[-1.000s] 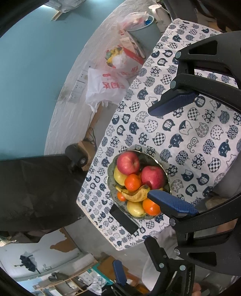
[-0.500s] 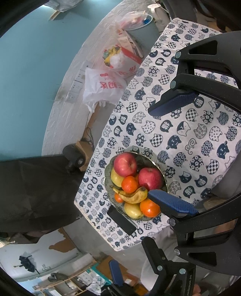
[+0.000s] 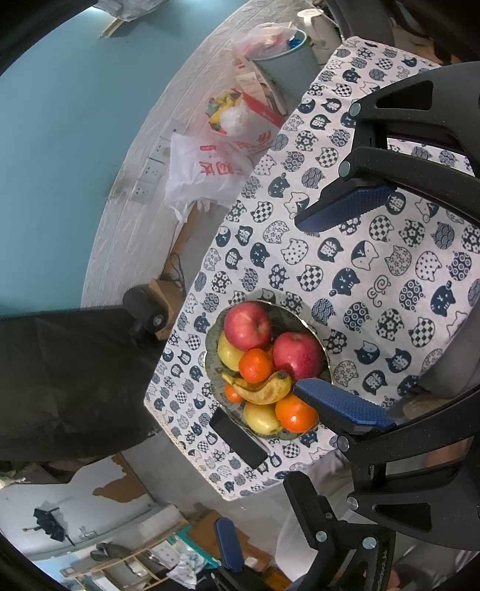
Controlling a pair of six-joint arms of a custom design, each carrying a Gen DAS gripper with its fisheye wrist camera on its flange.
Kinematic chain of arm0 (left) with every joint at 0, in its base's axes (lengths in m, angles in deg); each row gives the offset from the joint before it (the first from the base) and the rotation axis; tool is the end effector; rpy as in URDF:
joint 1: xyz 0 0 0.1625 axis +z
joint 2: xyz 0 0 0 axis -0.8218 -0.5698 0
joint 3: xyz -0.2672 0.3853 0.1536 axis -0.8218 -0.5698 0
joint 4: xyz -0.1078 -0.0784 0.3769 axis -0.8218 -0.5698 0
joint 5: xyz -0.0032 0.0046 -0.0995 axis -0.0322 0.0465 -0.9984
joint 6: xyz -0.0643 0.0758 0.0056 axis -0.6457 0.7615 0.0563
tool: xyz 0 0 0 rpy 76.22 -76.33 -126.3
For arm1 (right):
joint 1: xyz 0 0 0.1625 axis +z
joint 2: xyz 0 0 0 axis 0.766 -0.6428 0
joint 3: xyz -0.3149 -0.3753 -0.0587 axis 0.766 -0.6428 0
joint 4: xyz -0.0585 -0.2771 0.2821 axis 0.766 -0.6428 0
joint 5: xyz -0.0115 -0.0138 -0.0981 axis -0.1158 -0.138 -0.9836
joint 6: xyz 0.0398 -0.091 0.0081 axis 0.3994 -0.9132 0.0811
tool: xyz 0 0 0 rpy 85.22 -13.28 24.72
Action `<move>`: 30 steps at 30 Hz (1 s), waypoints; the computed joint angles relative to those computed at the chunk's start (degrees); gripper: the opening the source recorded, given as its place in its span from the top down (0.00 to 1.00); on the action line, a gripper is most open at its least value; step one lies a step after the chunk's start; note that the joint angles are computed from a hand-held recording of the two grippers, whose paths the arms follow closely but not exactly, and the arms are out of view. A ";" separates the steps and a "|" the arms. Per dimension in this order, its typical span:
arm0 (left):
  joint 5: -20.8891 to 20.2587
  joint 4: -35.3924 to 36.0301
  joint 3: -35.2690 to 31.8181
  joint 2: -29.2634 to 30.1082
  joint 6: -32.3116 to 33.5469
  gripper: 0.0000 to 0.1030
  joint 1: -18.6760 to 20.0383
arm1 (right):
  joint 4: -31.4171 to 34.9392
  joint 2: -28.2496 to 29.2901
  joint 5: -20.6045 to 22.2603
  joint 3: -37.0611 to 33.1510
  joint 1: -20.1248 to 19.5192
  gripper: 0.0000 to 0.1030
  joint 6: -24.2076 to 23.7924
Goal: Organize fruits
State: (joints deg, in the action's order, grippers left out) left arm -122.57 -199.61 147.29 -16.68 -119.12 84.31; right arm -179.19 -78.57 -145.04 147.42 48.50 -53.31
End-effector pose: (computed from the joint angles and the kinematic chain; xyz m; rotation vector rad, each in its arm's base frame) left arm -0.5698 -0.5585 0.1122 0.5424 2.2124 -0.6442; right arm 0.1796 -0.6187 0.4753 0.6772 -2.4193 0.5539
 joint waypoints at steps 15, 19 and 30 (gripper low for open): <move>-1.08 -0.21 -0.26 -0.07 0.05 0.03 0.13 | 0.09 0.03 -0.06 -0.01 0.06 0.22 0.13; -0.97 0.23 -0.51 0.11 -0.11 0.03 0.06 | 0.15 0.05 -0.07 -0.07 0.07 0.22 0.04; -1.46 0.69 -0.58 0.07 -0.69 0.03 0.18 | 0.16 0.12 -0.19 -0.10 0.14 0.22 0.15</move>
